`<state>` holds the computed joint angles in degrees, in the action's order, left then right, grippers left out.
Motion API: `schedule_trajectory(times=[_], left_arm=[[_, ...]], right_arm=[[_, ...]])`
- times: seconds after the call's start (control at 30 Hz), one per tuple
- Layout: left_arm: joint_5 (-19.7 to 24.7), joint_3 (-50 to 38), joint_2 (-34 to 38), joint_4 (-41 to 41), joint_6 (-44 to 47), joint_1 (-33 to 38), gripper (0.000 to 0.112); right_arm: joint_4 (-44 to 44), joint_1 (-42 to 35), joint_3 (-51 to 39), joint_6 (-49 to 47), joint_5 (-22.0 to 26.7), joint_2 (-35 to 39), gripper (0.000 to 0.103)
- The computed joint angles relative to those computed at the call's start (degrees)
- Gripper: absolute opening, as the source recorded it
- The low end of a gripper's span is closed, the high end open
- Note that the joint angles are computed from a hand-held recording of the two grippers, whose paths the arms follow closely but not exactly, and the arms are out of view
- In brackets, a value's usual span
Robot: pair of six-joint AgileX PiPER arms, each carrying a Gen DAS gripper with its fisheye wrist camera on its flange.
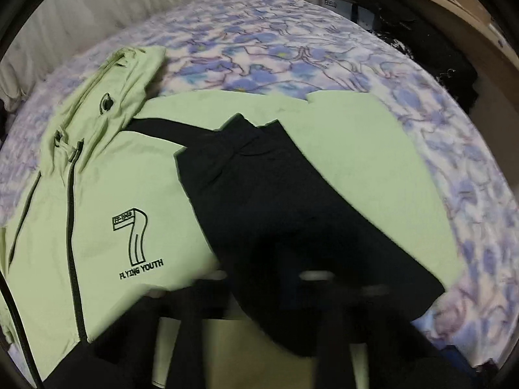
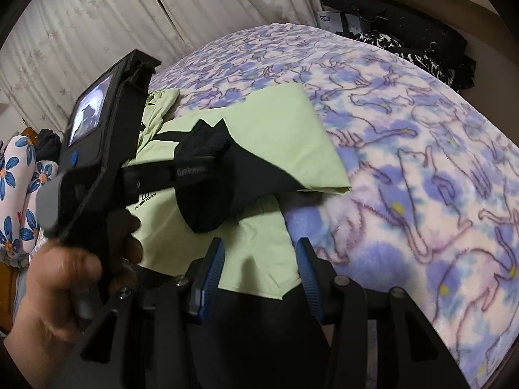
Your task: Fold large clothes
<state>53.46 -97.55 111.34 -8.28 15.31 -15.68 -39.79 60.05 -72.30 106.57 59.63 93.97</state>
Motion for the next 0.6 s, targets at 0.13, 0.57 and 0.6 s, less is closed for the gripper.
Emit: schedule_trajectory(times=[0.13,0.57,0.6], left_arm=[[-5.24,3.54,-6.24,-6.02,6.36,5.45,0.007],[6.94,-0.17,0.3,-20.84,17.27,36.22,0.054],[8.81,-0.98,1.44,-22.06,18.04,37.83,0.054]], right_arm=[[-1.8,1.09,0.56,1.54,0.28,-0.81,0.046],[-0.46,2.93,-1.84,-0.35,-2.46,2.92,0.046],[-0.07,2.96,-2.27,-0.86,-2.6,3.41,0.046]])
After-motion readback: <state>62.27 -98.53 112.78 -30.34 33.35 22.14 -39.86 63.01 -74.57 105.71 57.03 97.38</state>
